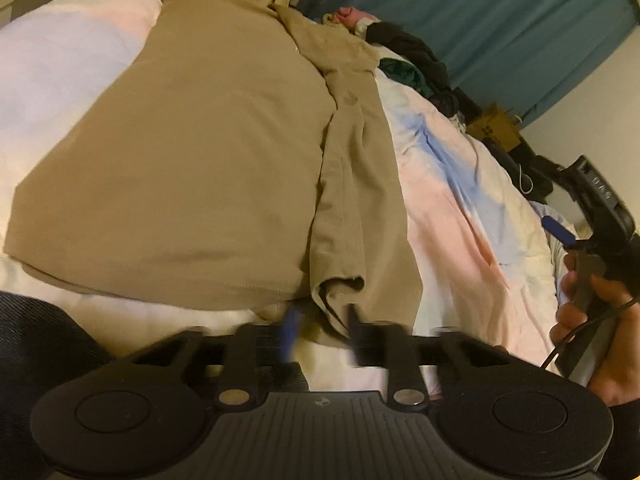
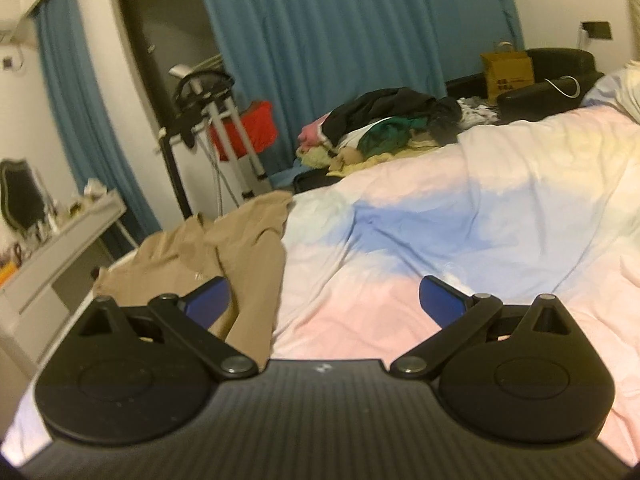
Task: Fold clothes
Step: 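Grasp the sweatshirt side edge with the left tool and fold it inward, then release the folded side with the left tool and raise both tools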
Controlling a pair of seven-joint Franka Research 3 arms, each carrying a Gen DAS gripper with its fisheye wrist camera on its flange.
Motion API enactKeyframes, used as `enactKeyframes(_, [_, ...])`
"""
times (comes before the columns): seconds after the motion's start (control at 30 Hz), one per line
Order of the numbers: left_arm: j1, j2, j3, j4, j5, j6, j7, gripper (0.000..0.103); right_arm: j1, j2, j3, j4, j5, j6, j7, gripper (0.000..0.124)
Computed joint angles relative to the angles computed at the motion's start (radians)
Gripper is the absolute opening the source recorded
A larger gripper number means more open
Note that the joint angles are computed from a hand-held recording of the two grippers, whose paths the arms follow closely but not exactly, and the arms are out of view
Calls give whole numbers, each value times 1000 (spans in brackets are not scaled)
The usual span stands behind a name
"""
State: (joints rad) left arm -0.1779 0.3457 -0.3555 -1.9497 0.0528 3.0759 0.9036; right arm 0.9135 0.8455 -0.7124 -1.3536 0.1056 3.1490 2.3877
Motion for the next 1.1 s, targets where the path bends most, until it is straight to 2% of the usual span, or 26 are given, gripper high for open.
enactKeyframes(0.03, [-20,-5,25,-2,15,11,-14,65,-8,3,12,13,-5,-11,-10,103])
enactKeyframes(0.13, [-46,7,56,24,53,22,-29,72,-42,10,58,58,-36,-50,-28,103])
enactKeyframes(0.17, [-42,22,50,41,61,28,-20,72,-55,10,75,71,-50,-63,-31,103])
enactKeyframes(0.27, [-92,69,96,120,118,-19,-26,72,-95,9,132,100,-89,-87,-35,103])
enactKeyframes(0.33, [-132,103,134,174,167,-56,-27,67,-117,5,164,109,-111,-94,-31,103])
enactKeyframes(0.37, [-154,114,158,192,193,-72,-36,62,-127,4,178,112,-121,-97,-29,103])
enactKeyframes(0.4, [-164,124,168,205,209,-80,-41,44,-135,2,190,115,-131,-100,-26,103])
enactKeyframes(0.43, [-149,132,152,208,204,-75,-35,16,-142,1,200,117,-140,-105,-23,103])
enactKeyframes(0.47, [-115,135,115,194,179,-50,-22,10,-149,0,210,119,-148,-111,-20,103])
enactKeyframes(0.53, [-34,121,35,125,109,61,0,10,-167,0,235,130,-163,-124,-17,103])
enactKeyframes(0.6, [-41,79,60,51,92,141,-68,9,-185,0,259,140,-177,-130,-16,103])
enactKeyframes(0.67, [-48,40,79,-3,83,164,-120,9,-198,4,277,154,-189,-130,-15,103])
enactKeyframes(0.8, [-167,3,215,-21,140,63,-198,9,-209,9,299,167,-206,-118,-21,103])
enactKeyframes(0.87, [-177,13,227,3,179,15,-215,9,-211,8,305,169,-209,-118,-29,103])
enactKeyframes(0.97, [-213,11,265,24,280,-12,-232,10,-202,3,299,159,-213,-109,-29,103])
enactKeyframes(1.0, [-216,8,268,25,305,-12,-236,16,-199,0,296,153,-212,-100,-28,103])
enactKeyframes(1.03, [-218,5,269,26,328,-12,-239,28,-196,-2,292,146,-210,-89,-27,103])
enactKeyframes(1.07, [-240,1,295,29,365,-6,-262,36,-191,-4,285,139,-207,-72,-26,103])
enactKeyframes(1.1, [-268,-3,327,32,407,0,-294,48,-184,-5,278,132,-201,-55,-27,103])
